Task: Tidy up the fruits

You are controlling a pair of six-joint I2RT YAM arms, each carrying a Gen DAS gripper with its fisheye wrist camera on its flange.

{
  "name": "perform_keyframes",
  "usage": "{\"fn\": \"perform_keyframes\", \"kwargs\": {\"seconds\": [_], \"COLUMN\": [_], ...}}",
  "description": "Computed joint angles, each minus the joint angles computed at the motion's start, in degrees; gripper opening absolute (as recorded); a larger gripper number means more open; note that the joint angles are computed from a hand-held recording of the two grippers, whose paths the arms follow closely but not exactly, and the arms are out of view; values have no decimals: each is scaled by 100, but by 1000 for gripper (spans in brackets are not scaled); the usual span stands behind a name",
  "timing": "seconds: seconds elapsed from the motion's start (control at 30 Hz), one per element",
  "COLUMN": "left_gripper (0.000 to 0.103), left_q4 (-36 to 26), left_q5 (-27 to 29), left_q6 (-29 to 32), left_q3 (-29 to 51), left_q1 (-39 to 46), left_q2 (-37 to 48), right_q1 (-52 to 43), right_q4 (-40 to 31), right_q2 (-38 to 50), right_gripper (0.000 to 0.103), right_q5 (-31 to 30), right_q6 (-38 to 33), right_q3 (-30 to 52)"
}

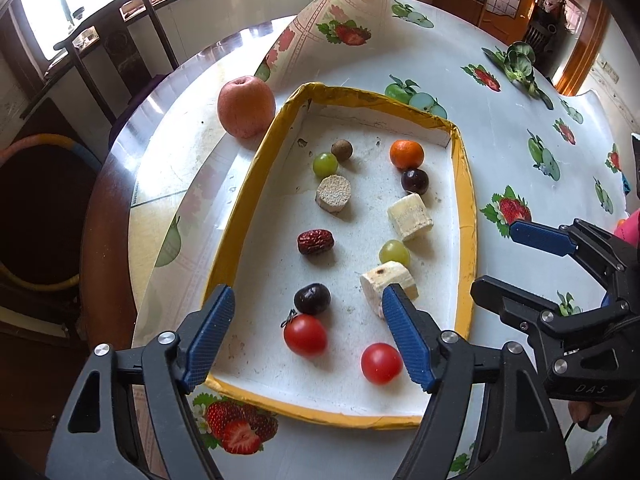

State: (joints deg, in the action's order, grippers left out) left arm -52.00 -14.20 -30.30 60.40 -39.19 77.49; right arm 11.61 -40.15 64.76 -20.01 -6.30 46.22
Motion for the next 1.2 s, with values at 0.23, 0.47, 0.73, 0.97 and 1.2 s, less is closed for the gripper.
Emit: {"fn": "perform_keyframes", "kwargs": {"seconds": [0.23, 0.47, 0.73, 0.97, 1.2], "left_gripper": [76, 77, 77, 77, 77], "left_q4": [-312, -645, -778, -917, -1033], "left_q5": [-147, -387, -421, -477, -525], "left_q6": [-356, -672, -1133, -1446, -1672], "left_q3": [-354, -447, -421, -435, -539], "left_q1": [-313, -740, -1091, -1399, -1612], "left_q2": [-597, -848, -974, -1059, -1199], "right_q1": [-201, 11, 197, 423, 699], "right_q4": [-381, -915, -1308, -1505, -1626], "right_q2": [-742, -1450, -1696, -1959, -2218], "right_gripper": [83, 86, 86, 86, 86], "right_q5": [-407, -447, -447, -342, -260], "right_q6": [-832, -1566, -1867, -1883, -1808], "right_q3": [-298, -371, -401, -395, -397]}}
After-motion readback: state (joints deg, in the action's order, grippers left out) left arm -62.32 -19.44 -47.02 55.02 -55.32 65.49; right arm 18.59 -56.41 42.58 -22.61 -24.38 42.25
